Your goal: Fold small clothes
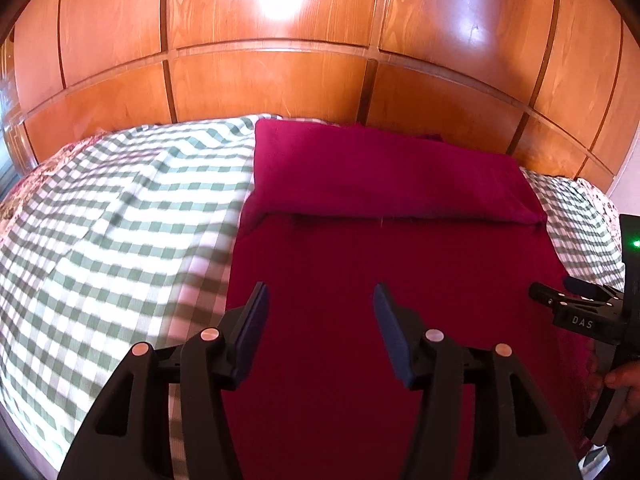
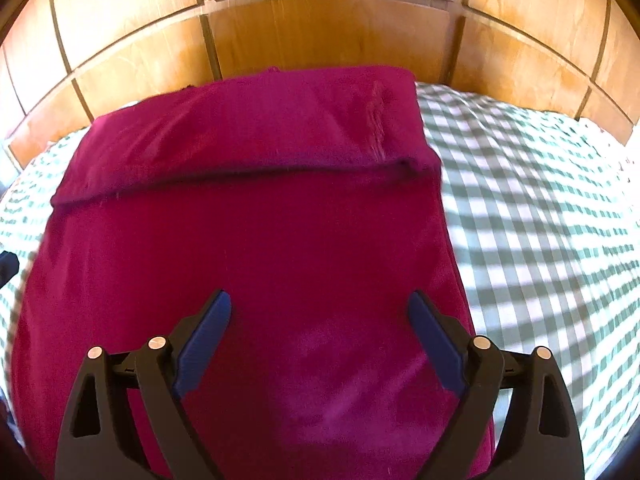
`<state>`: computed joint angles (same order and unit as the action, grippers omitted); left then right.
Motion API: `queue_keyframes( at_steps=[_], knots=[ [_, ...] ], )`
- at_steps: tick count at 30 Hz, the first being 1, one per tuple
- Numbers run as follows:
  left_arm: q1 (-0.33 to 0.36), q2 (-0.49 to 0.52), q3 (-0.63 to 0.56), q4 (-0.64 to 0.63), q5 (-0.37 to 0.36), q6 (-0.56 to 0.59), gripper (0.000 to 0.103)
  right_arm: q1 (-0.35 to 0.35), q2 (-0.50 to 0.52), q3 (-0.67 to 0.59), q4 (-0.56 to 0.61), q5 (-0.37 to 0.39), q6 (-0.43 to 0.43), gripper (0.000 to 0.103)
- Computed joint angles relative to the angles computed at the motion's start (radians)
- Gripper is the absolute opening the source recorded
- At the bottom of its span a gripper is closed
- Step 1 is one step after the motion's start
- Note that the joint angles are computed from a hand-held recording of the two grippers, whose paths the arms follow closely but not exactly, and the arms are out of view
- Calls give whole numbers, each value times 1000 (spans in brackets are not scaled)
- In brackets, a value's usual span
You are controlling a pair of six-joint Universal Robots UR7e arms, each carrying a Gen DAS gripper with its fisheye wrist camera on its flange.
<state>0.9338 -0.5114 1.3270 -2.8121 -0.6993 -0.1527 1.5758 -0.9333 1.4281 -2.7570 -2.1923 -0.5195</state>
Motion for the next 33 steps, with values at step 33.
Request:
queue_keyframes(
  at_steps=[33],
  knots=[
    [9,-311,462,82,-198,-122,41,-102,-406,352,193,149,155,72]
  ],
)
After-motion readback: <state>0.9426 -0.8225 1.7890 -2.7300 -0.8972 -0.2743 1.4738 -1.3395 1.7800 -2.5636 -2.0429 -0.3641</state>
